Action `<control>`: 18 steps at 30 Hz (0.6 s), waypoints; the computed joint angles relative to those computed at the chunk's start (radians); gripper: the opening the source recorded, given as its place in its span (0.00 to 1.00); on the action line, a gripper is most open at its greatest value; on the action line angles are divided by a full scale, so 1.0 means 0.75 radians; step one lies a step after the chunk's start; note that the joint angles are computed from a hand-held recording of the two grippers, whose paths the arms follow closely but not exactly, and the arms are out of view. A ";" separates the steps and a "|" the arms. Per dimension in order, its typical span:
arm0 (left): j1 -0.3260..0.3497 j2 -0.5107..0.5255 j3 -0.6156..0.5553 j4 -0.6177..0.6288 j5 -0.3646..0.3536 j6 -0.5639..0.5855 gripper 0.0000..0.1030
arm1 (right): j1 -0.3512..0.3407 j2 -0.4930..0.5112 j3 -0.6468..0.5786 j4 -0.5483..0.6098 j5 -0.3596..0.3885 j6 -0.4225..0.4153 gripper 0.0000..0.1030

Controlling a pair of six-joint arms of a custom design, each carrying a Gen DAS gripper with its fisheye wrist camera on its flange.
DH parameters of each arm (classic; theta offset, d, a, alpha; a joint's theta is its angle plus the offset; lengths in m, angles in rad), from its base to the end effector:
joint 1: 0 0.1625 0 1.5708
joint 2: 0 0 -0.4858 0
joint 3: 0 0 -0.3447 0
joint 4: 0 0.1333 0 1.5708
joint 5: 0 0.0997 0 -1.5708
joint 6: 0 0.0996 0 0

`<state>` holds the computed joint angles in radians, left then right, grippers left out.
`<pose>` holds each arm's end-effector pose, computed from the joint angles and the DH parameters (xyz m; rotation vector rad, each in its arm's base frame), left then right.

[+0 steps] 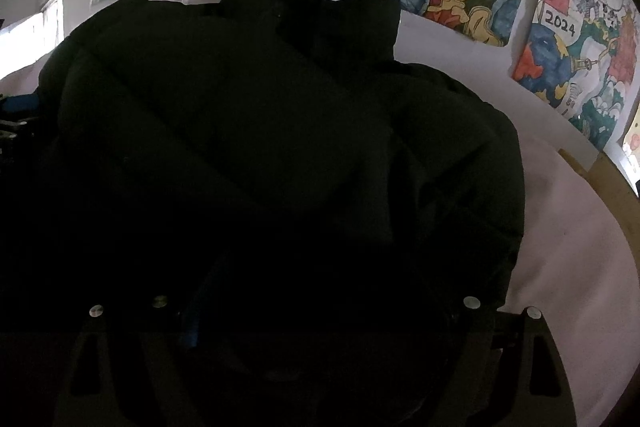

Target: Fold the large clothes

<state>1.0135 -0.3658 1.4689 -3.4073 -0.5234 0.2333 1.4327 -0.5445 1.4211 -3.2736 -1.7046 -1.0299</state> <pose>-0.1926 -0.7242 0.0583 0.3671 2.0519 -0.9609 0.0120 -0.7854 0.1556 0.9958 -2.2509 0.8088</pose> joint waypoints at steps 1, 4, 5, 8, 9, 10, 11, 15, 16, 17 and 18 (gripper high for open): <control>0.000 0.001 -0.002 0.001 0.001 0.002 0.98 | -0.002 -0.001 0.002 -0.001 0.004 0.000 0.83; -0.001 0.002 -0.004 0.003 0.004 0.004 0.98 | -0.006 -0.003 0.008 -0.007 0.015 -0.001 0.84; -0.001 0.002 -0.004 0.005 0.006 0.004 0.98 | -0.007 -0.003 0.008 -0.009 0.018 -0.002 0.84; -0.002 0.002 -0.004 0.010 0.008 0.001 0.98 | -0.009 -0.002 0.017 -0.027 0.025 -0.004 0.85; -0.002 0.001 -0.003 0.011 0.008 0.001 0.98 | -0.011 -0.002 0.020 -0.033 0.028 -0.004 0.85; -0.003 0.001 -0.003 0.011 0.008 0.000 0.98 | -0.012 -0.001 0.023 -0.040 0.030 -0.004 0.86; -0.003 0.001 -0.002 0.010 0.008 -0.001 0.98 | -0.012 0.001 0.024 -0.049 0.030 -0.004 0.88; -0.003 -0.001 0.002 0.004 -0.001 -0.003 0.98 | -0.019 0.001 0.028 -0.063 0.039 0.013 0.95; -0.004 -0.001 0.005 -0.001 -0.003 -0.001 0.98 | -0.020 0.001 0.029 -0.065 0.042 0.014 0.96; -0.004 -0.001 0.007 -0.011 -0.006 0.003 0.98 | -0.021 0.001 0.031 -0.068 0.046 0.015 0.97; -0.004 0.000 0.008 -0.019 -0.008 0.008 0.98 | -0.022 0.002 0.031 -0.071 0.049 0.015 0.97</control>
